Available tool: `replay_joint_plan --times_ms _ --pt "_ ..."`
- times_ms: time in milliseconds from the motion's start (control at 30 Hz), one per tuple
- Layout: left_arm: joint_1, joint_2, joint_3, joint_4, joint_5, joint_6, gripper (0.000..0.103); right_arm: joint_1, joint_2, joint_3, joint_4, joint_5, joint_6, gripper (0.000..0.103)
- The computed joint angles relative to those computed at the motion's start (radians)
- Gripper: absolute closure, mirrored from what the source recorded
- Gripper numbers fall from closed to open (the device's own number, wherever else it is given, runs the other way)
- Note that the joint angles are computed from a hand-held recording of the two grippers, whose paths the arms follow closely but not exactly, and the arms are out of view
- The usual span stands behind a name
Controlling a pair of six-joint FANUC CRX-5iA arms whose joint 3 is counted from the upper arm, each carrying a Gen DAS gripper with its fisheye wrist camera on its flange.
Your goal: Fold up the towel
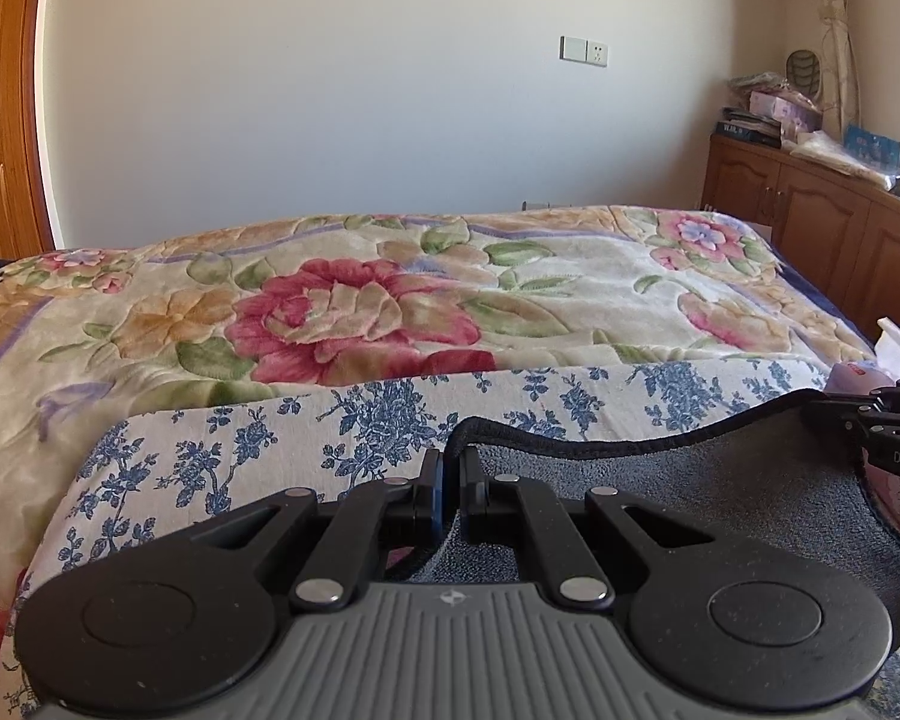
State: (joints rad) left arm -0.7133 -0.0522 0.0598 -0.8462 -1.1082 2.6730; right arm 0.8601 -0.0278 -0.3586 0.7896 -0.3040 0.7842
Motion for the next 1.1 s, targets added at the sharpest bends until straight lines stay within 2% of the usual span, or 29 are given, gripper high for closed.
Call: replay_joint_plan --times_ms 167,500,800,933,967,1033,1100 --pt "0.023 0.014 0.004 0.014 0.010 -0.015 0.097 0.002 0.025 0.027 -0.027 -0.023 0.034 0.099" --pt "0.042 0.033 0.008 0.019 0.012 -0.041 0.097 -0.006 0.055 0.035 0.007 -0.035 0.009 0.099" --pt "0.072 0.052 0.008 0.063 0.013 -0.075 0.097 0.005 0.079 0.075 -0.108 -0.084 0.096 0.099" --pt "0.074 0.060 0.017 0.065 -0.001 -0.078 0.093 0.007 0.081 0.085 -0.141 -0.097 0.119 0.098" --pt "0.069 0.064 0.022 0.055 -0.011 -0.076 0.090 0.007 0.081 0.086 -0.141 -0.097 0.119 0.098" --pt "0.063 0.065 0.027 0.045 -0.024 -0.070 0.062 0.008 0.081 0.086 -0.139 -0.099 0.124 0.097" --pt "0.054 0.056 0.020 0.025 -0.021 -0.045 0.049 0.008 0.079 0.081 -0.118 -0.101 0.107 0.076"
